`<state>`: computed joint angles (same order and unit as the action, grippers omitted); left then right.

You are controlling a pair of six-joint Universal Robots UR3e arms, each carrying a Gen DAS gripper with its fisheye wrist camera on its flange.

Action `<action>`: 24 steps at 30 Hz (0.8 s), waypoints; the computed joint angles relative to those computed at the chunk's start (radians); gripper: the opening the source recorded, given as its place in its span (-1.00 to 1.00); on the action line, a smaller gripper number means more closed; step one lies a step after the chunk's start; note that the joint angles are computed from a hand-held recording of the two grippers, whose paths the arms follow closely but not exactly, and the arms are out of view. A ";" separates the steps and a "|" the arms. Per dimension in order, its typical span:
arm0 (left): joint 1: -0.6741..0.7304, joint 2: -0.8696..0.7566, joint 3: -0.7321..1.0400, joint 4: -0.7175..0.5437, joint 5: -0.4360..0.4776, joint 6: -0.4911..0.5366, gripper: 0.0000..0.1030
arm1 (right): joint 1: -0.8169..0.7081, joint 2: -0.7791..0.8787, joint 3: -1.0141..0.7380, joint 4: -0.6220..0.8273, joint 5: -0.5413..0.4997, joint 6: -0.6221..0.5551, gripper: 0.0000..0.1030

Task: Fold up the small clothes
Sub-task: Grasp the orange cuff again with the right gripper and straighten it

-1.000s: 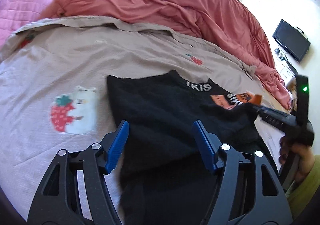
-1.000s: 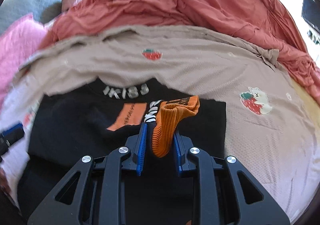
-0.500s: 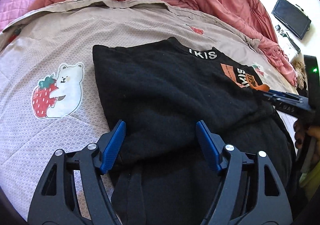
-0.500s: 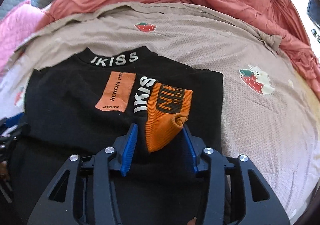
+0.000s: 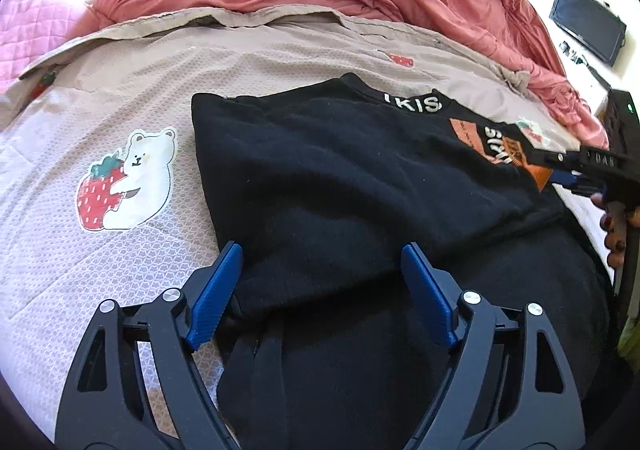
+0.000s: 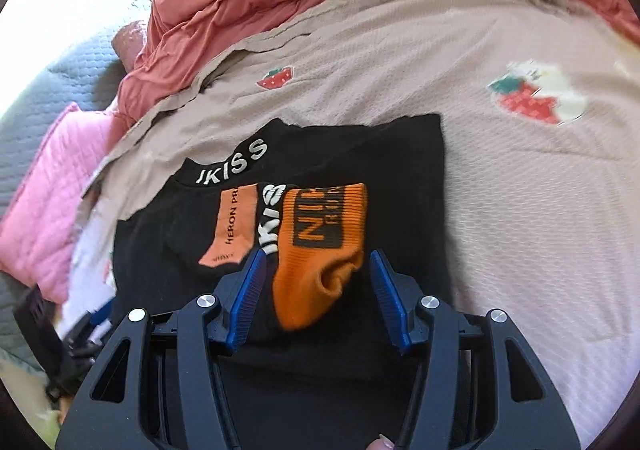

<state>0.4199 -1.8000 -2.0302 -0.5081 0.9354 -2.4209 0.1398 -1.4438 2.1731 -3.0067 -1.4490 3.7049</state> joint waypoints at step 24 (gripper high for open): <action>-0.248 -0.109 0.285 -0.059 0.337 -0.420 0.50 | 0.030 -0.005 -0.113 0.205 -0.169 -0.120 -0.94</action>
